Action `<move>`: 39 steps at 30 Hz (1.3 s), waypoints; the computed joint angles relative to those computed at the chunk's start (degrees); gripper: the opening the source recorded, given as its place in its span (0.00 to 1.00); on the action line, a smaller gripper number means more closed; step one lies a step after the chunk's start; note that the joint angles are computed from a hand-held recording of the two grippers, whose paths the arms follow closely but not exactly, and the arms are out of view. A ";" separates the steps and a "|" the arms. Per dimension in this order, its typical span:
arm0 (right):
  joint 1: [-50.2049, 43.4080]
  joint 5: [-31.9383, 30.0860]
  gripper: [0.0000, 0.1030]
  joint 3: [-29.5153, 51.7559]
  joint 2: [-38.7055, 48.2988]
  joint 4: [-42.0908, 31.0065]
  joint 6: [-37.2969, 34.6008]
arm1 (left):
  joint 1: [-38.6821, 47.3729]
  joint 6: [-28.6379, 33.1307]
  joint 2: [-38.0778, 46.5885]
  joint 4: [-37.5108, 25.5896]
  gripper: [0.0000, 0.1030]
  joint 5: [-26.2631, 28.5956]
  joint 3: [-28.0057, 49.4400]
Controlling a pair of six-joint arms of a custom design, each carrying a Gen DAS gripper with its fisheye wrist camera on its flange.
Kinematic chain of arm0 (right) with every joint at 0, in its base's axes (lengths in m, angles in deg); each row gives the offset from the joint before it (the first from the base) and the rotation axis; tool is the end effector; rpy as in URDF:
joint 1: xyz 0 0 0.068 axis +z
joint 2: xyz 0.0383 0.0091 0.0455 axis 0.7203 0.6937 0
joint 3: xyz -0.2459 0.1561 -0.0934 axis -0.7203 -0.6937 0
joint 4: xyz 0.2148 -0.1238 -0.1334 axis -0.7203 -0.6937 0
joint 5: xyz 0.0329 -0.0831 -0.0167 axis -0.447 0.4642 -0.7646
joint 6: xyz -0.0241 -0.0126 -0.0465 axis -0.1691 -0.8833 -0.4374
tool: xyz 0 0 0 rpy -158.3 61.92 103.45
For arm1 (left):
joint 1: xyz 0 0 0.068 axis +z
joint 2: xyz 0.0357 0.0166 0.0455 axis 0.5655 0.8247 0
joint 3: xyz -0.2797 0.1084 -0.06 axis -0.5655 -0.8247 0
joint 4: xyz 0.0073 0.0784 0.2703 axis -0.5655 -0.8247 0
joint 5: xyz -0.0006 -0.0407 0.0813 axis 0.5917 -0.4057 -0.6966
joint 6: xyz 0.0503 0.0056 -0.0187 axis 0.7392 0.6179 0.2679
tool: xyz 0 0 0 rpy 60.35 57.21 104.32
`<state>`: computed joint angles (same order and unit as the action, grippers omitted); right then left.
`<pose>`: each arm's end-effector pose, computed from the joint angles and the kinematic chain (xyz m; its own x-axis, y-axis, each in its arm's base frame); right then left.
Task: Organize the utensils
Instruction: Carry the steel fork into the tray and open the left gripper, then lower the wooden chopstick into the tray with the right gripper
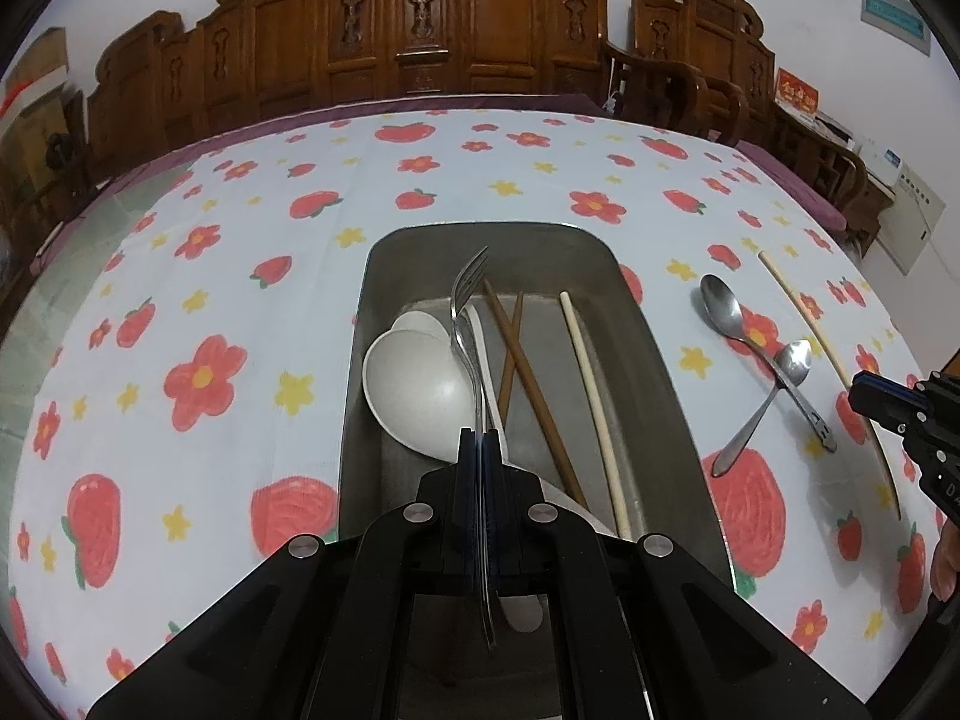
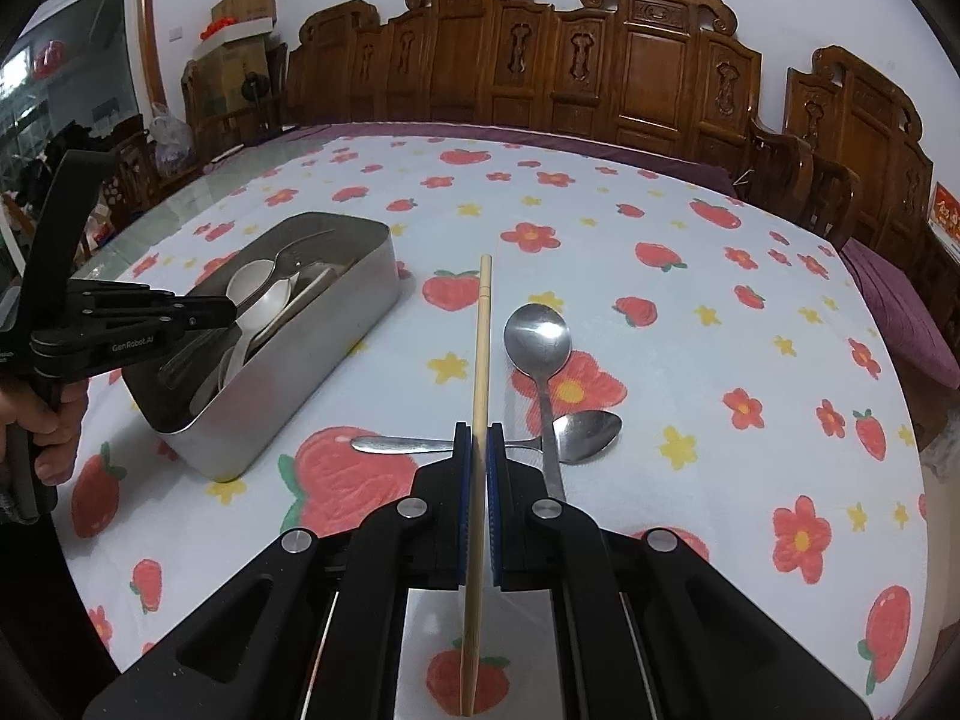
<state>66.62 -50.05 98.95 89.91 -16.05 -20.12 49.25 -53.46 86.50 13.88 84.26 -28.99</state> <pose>0.2399 0.0917 0.2218 -0.6895 -0.2495 -0.6800 -0.3758 0.9258 0.0414 0.2575 0.0578 0.2300 -0.7849 0.1237 -0.6072 0.1780 0.9836 -0.0298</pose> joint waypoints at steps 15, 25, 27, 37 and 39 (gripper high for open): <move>2.85 2.68 0.06 -0.28 0.24 -0.02 0.45 | 1.47 1.14 -2.53 0.05 0.02 0.58 -0.39; 5.46 1.74 0.06 -0.35 -3.07 -1.77 4.10 | 4.64 3.33 -7.29 -2.60 0.02 3.41 0.16; 6.62 2.08 0.06 0.27 -3.25 -2.45 5.39 | 5.70 3.87 -7.65 -3.35 0.02 4.37 0.79; 14.52 6.23 0.06 6.98 1.07 -5.37 10.24 | 11.35 5.50 -6.39 -5.81 0.27 8.59 4.61; 16.03 6.83 0.06 9.13 3.13 -5.18 11.22 | 12.78 5.36 -5.64 -6.34 0.37 9.28 5.78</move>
